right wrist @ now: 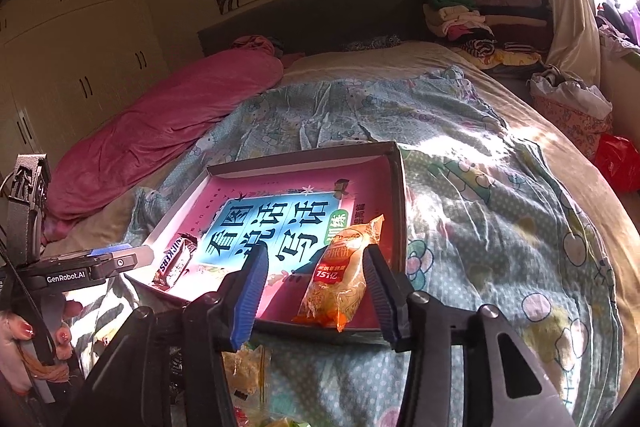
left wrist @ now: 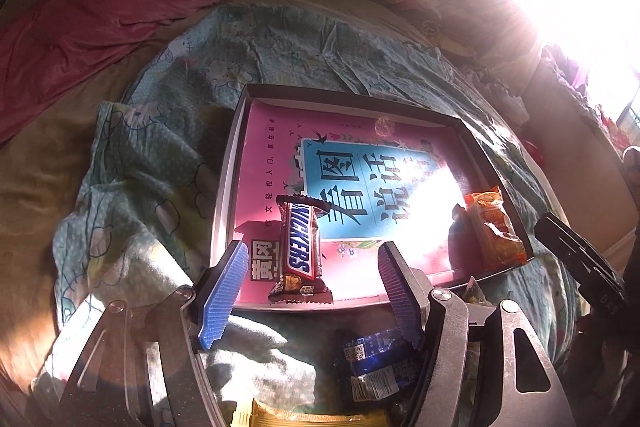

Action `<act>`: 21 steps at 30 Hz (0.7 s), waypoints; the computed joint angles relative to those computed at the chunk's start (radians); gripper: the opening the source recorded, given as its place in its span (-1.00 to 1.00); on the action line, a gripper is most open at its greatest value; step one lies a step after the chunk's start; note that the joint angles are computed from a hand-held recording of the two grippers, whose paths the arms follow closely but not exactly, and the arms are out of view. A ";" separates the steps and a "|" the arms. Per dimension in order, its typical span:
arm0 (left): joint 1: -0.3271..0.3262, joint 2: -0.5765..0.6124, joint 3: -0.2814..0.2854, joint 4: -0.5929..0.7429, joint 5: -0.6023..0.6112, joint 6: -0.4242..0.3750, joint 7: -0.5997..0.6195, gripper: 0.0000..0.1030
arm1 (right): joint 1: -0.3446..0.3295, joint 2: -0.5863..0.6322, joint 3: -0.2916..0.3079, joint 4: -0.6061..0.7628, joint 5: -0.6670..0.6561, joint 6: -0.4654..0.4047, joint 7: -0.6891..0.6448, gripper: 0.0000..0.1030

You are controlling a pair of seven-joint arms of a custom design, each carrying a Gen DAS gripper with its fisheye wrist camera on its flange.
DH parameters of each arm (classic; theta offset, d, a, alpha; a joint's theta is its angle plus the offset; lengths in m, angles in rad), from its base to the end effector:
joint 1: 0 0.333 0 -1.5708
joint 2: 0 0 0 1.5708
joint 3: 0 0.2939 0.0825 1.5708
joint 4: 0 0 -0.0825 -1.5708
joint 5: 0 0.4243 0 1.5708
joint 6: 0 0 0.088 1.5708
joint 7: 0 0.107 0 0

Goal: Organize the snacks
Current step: 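Open both tools and withdraw them from the pink tray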

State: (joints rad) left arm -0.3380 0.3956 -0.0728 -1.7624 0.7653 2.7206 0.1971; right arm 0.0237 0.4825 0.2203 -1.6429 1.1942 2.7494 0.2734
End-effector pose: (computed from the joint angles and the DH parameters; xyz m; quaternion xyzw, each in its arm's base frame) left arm 0.6466 -0.3042 0.3553 -0.7707 0.5339 -0.2843 0.2004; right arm 0.7249 0.1215 0.3480 -0.7541 0.4597 -0.1297 0.4508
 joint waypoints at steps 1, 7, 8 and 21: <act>-0.002 -0.005 0.002 -0.005 0.004 0.002 -0.005 0.45 | -0.002 -0.005 0.003 -0.006 0.005 0.001 -0.010 -0.03; -0.009 -0.042 0.002 -0.042 0.044 -0.001 -0.040 0.51 | -0.013 -0.056 0.010 -0.055 0.106 -0.019 -0.112 0.14; -0.006 -0.048 -0.001 -0.048 0.045 0.001 -0.041 0.52 | -0.009 -0.064 0.005 -0.062 0.114 -0.024 -0.120 0.15; 0.025 -0.153 -0.052 -0.183 0.021 0.024 -0.061 0.53 | 0.037 -0.143 -0.051 -0.150 0.174 -0.051 -0.149 0.23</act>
